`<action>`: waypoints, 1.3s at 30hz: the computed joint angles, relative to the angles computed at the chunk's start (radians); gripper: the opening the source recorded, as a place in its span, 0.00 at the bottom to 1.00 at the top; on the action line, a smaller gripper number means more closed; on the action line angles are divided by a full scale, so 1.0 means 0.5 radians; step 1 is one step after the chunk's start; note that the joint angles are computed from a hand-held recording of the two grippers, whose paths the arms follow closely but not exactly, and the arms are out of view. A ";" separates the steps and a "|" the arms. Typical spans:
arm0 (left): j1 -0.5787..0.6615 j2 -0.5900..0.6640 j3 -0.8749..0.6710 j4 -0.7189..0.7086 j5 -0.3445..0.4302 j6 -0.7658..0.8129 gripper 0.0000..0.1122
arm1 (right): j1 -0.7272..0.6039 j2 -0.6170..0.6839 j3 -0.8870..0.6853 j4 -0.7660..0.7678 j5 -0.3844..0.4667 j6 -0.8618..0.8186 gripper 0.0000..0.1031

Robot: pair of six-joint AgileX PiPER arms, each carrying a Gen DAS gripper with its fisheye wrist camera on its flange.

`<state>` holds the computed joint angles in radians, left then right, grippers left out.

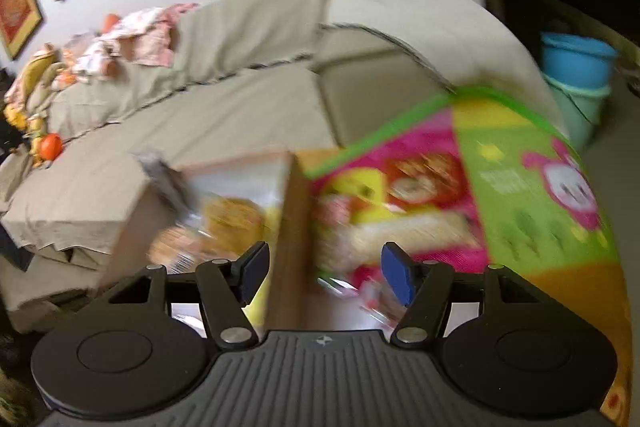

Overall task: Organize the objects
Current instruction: 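Carry the cookie packet over the box and drop it in, then move the right tool back over the mat toward the round cake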

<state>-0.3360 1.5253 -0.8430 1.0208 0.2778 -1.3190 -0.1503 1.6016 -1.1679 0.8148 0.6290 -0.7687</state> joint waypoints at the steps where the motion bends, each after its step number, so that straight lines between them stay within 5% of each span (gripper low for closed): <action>1: 0.001 -0.001 0.005 0.013 -0.004 -0.014 0.11 | 0.047 0.001 -0.043 -0.001 0.002 0.018 0.61; 3: -0.001 -0.002 0.008 0.023 -0.003 -0.022 0.11 | 0.179 0.023 -0.153 -0.045 -0.020 0.115 0.59; 7: 0.000 -0.005 0.007 -0.015 -0.003 0.030 0.11 | 0.476 0.205 -0.539 -0.231 -0.023 0.360 0.39; 16: 0.017 -0.036 0.048 0.014 -0.048 0.007 0.12 | 0.923 0.803 -1.280 -0.942 -0.154 1.132 0.33; 20: 0.026 -0.037 0.051 0.014 -0.063 0.005 0.12 | 0.915 1.037 -1.623 -0.996 0.215 1.172 0.31; 24: 0.015 -0.036 0.045 0.021 -0.047 -0.024 0.12 | 0.776 0.779 -1.258 -0.631 0.307 0.793 0.31; 31: 0.000 -0.040 0.044 0.030 -0.032 -0.053 0.12 | 0.392 0.191 -0.491 -0.152 0.105 0.175 0.33; 34: -0.005 -0.038 0.042 0.029 -0.023 -0.056 0.12 | 0.226 0.000 -0.213 -0.136 -0.087 -0.054 0.36; 39: -0.014 -0.048 0.054 0.039 -0.008 -0.066 0.12 | -0.079 0.004 -0.058 -0.156 -0.021 -0.171 0.36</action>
<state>-0.3428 1.5015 -0.8162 1.0404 0.2740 -1.3518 -0.1900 1.6034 -1.1970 0.7370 0.6187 -0.8544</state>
